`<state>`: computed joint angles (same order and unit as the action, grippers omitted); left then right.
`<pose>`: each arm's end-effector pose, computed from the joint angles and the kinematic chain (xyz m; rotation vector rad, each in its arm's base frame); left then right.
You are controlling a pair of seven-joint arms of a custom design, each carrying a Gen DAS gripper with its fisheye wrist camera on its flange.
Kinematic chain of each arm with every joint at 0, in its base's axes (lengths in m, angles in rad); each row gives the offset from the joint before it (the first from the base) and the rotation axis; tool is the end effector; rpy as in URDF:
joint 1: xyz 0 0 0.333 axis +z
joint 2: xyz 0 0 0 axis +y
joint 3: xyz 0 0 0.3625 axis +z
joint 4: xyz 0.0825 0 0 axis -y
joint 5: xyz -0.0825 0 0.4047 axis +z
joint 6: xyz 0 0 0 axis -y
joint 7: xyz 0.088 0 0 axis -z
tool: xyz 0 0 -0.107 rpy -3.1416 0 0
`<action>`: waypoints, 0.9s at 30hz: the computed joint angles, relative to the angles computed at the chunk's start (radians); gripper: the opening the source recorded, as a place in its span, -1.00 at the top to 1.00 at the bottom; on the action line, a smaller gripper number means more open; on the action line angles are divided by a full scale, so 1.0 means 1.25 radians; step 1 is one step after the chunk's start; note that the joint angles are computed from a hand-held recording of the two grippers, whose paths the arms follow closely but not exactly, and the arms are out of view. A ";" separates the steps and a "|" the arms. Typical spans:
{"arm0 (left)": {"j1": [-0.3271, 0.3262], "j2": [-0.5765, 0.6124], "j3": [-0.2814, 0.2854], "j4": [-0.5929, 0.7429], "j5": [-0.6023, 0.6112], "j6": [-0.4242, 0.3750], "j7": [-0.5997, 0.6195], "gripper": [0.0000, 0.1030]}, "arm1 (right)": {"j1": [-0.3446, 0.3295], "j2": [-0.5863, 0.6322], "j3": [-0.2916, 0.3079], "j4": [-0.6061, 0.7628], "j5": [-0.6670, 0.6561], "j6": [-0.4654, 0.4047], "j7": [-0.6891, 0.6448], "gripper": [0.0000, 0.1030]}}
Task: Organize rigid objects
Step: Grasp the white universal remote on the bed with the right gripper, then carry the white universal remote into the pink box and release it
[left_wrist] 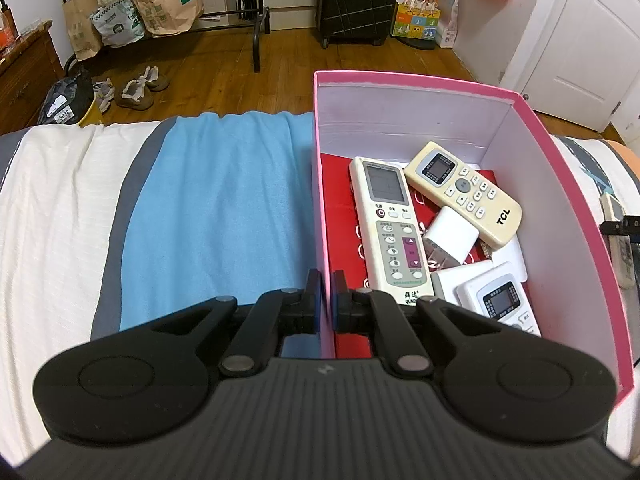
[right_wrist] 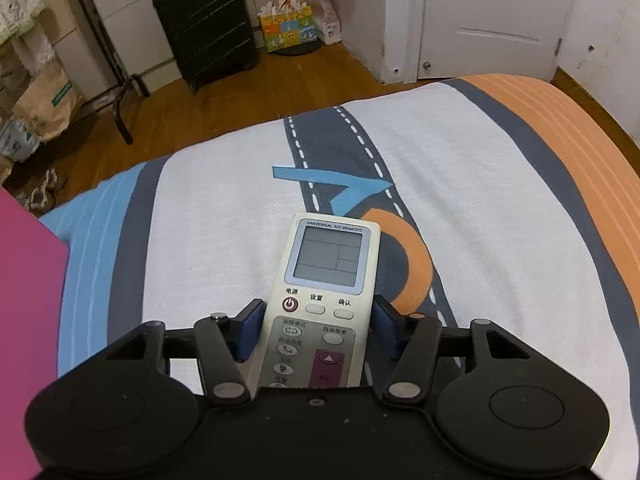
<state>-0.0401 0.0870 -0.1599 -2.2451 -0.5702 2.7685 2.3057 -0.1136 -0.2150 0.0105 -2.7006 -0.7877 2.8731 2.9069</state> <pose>0.5770 -0.0920 0.4031 -1.5260 2.4116 -0.7225 0.4261 -0.0039 0.3583 -1.1587 2.5382 -0.5746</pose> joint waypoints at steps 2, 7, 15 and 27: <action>0.000 0.000 0.000 -0.001 0.000 0.001 0.002 0.92 | 0.002 -0.014 0.002 -0.011 0.009 0.011 0.014 -0.18; 0.000 -0.001 0.000 -0.001 -0.001 0.001 0.003 0.92 | -0.005 -0.053 0.033 -0.025 -0.005 0.009 0.045 -0.18; -0.001 0.000 0.000 -0.001 -0.001 0.001 -0.002 0.92 | -0.039 -0.160 0.119 -0.051 -0.133 0.020 0.186 -0.18; -0.001 -0.004 0.001 -0.006 0.002 0.005 -0.006 0.92 | -0.414 -0.253 0.510 0.049 -0.349 0.362 0.550 -0.18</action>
